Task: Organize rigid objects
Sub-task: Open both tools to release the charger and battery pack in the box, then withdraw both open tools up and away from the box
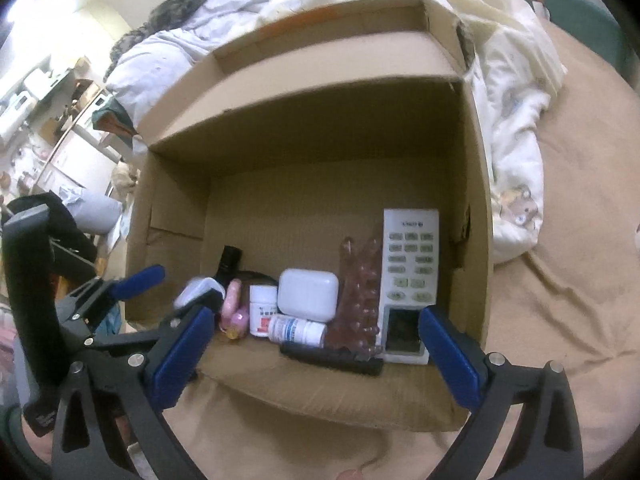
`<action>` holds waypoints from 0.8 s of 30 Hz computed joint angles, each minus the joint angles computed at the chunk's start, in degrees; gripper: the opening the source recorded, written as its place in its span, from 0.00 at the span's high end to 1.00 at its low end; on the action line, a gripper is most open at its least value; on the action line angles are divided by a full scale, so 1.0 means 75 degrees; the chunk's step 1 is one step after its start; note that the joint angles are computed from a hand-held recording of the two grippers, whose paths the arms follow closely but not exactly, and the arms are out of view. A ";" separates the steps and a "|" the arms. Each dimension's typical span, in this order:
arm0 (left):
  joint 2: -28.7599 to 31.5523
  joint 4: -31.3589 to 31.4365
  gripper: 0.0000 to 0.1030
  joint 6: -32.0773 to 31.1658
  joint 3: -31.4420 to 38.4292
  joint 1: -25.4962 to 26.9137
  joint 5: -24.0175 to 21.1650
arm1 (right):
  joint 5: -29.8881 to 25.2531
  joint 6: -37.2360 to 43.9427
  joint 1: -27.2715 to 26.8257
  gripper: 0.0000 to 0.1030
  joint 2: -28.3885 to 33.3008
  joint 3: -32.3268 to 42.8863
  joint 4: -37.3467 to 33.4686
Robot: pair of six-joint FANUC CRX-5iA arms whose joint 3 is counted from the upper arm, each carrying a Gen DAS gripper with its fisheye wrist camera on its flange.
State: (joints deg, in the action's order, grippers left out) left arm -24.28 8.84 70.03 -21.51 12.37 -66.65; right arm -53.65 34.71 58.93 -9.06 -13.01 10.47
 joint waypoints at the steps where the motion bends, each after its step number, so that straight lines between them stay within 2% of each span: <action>1: -0.0034 0.0012 0.16 0.0002 0.0011 -0.0022 0.0033 | 0.0093 -0.0091 0.0023 0.00 -0.0048 -0.0066 0.0113; 6: -0.0313 -0.0036 0.13 0.0172 -0.0017 0.0012 0.0422 | 0.0511 -0.0693 0.0116 0.00 -0.0314 -0.0455 0.0789; 10: -0.0367 0.0116 0.13 0.0192 -0.0025 0.0229 0.0512 | 0.0476 -0.0687 0.0083 0.00 -0.0262 -0.0402 0.0824; 20: -0.0517 0.0001 0.13 0.0442 -0.0008 0.0424 0.0472 | 0.0286 -0.0708 0.0216 0.00 -0.0309 -0.0427 0.1004; 24: -0.0607 -0.0005 0.13 0.0631 0.0102 0.0584 0.0198 | 0.0271 -0.1113 0.0244 0.00 -0.0488 -0.0604 0.1286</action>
State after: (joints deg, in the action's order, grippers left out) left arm -28.83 8.80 74.77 -20.75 16.75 -65.17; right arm -51.61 26.36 60.76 -12.72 -17.53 20.11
